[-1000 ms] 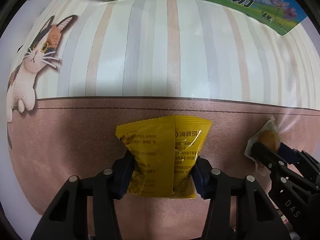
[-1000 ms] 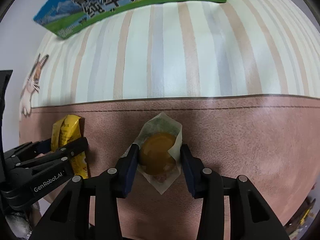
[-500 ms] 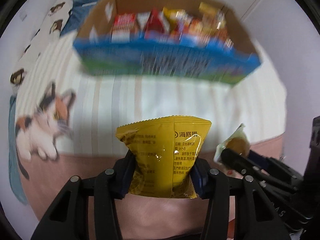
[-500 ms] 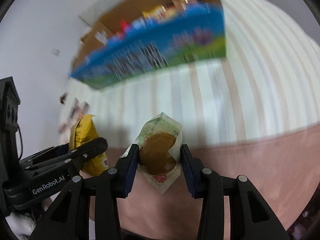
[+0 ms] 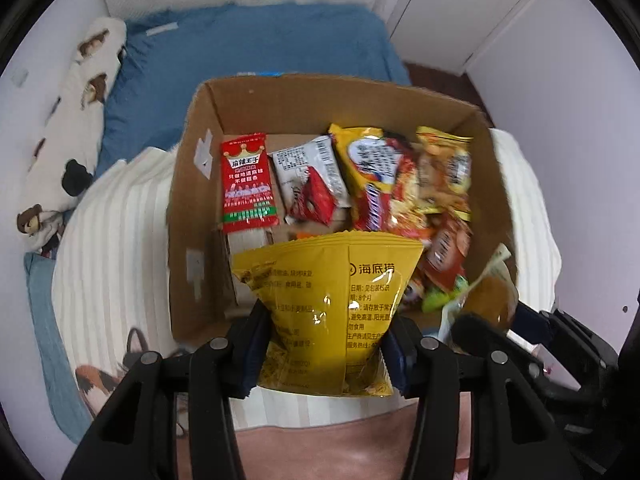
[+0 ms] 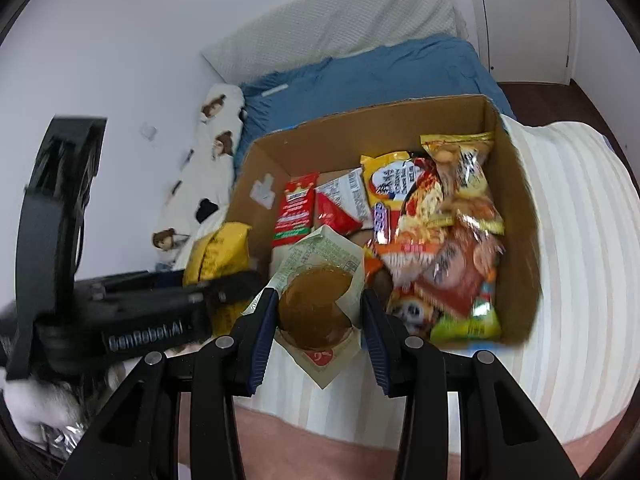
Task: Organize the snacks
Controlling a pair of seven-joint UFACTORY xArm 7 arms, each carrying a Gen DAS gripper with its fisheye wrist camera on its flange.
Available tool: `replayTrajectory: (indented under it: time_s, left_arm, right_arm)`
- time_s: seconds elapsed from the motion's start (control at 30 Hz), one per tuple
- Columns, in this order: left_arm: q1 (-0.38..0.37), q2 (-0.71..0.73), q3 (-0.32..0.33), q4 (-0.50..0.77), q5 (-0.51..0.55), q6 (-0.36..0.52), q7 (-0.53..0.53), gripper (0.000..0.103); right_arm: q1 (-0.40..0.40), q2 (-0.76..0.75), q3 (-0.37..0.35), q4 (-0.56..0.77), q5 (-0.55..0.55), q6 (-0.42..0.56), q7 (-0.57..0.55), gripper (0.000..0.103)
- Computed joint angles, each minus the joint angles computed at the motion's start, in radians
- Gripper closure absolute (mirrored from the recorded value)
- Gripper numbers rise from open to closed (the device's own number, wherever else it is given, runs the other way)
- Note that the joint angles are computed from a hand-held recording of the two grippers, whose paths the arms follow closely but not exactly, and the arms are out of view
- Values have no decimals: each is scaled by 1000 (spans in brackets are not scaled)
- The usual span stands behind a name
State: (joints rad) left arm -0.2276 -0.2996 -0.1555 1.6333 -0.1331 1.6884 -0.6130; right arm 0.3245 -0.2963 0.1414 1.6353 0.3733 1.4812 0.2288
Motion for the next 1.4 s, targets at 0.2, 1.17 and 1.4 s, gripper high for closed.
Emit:
replayTrajectory:
  time_s: [0.2,1.17,1.4]
  left_arm:
    - [25,90,47,-21,-40,17,37,55]
    - [19,36,23,-63,6,-15,21,16]
    - [14,-81,-25,-89,70,-56,-31,16]
  right_arm:
    - [-4,132,3,48,-6,57,2,58]
    - [-39,177,4,116,-189,223,30,6]
    - [-43,90,14,119,-221,197,9,6]
